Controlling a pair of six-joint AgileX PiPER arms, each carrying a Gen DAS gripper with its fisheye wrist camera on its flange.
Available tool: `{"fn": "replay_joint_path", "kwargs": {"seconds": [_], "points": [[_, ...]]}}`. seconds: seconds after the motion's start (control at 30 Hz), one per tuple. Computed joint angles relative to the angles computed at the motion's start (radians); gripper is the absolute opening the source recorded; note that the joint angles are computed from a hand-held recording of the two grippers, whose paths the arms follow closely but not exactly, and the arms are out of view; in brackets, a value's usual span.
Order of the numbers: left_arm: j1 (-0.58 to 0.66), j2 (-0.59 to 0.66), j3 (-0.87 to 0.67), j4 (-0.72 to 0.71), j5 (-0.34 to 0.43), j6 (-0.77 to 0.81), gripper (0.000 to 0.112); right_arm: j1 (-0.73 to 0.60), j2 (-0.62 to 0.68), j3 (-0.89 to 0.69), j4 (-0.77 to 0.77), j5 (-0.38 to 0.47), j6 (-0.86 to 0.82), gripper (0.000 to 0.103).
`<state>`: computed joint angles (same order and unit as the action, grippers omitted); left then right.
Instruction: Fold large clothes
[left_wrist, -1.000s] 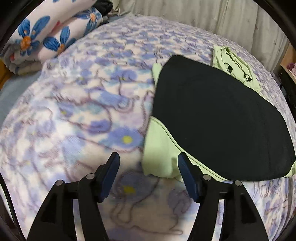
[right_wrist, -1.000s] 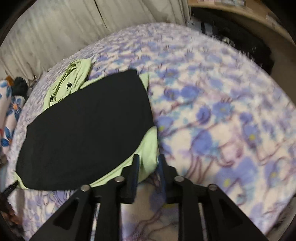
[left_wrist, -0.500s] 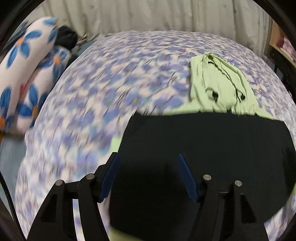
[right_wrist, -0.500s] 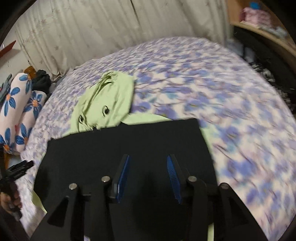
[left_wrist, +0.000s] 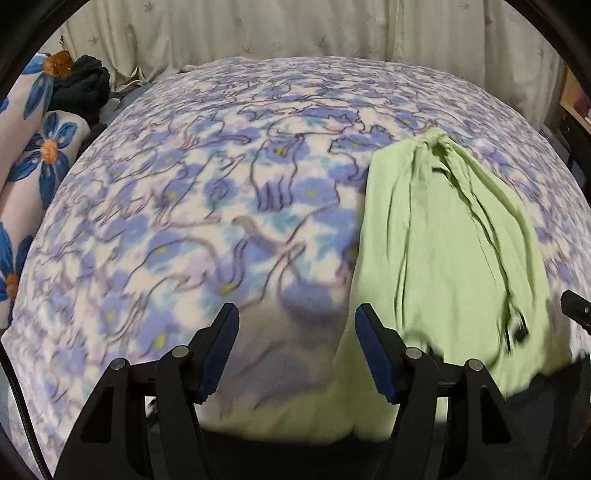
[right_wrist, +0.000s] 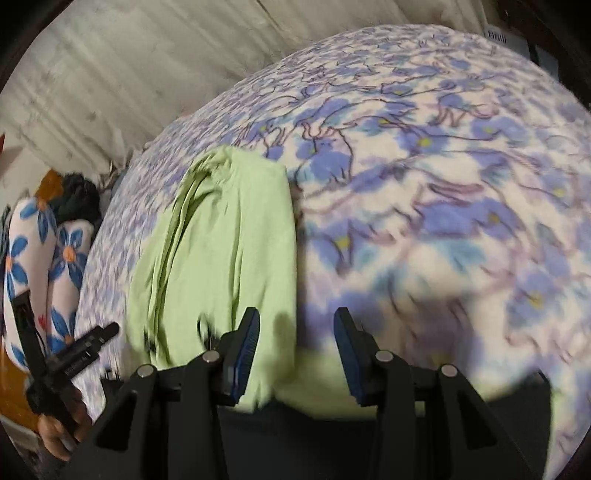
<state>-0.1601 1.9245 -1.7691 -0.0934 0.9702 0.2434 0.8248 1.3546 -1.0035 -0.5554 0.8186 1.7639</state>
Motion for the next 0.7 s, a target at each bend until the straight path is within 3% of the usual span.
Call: {"fn": "replay_joint_path", "kwargs": {"seconds": [0.1, 0.27, 0.3, 0.37, 0.4, 0.43, 0.5, 0.6, 0.7], "points": [[-0.019, 0.090, -0.095, -0.023, 0.023, -0.032, 0.064, -0.110, 0.048, -0.010, 0.038, -0.094, -0.072, 0.042], [-0.061, 0.195, -0.198, -0.025, 0.056, -0.062, 0.064, -0.220, 0.138, -0.067, 0.115, -0.147, -0.190, 0.042], [-0.067, 0.197, -0.193, -0.024, 0.046, -0.063, 0.058, -0.233, 0.152, -0.076, 0.126, -0.166, -0.200, 0.042], [-0.066, 0.195, -0.179, -0.063, 0.024, -0.042, 0.025, -0.239, 0.163, -0.073, 0.097, -0.221, -0.183, 0.042], [-0.062, 0.196, -0.182, -0.096, 0.029, -0.031, 0.006, -0.228, 0.176, -0.091, 0.067, -0.210, -0.167, 0.042], [-0.068, 0.186, -0.171, -0.090, 0.017, -0.048, 0.005, -0.219, 0.194, -0.119, 0.067, -0.187, -0.189, 0.041], [-0.092, 0.143, -0.114, -0.030, -0.048, -0.078, 0.002, -0.163, 0.250, -0.226, 0.025, -0.038, -0.242, 0.005], [-0.098, 0.061, -0.036, 0.015, -0.112, -0.087, 0.001, -0.080, 0.225, -0.263, -0.069, 0.071, -0.211, 0.001], [-0.045, -0.046, 0.044, -0.040, -0.129, -0.042, 0.001, 0.029, 0.116, -0.214, -0.165, 0.150, -0.125, 0.001]]}}
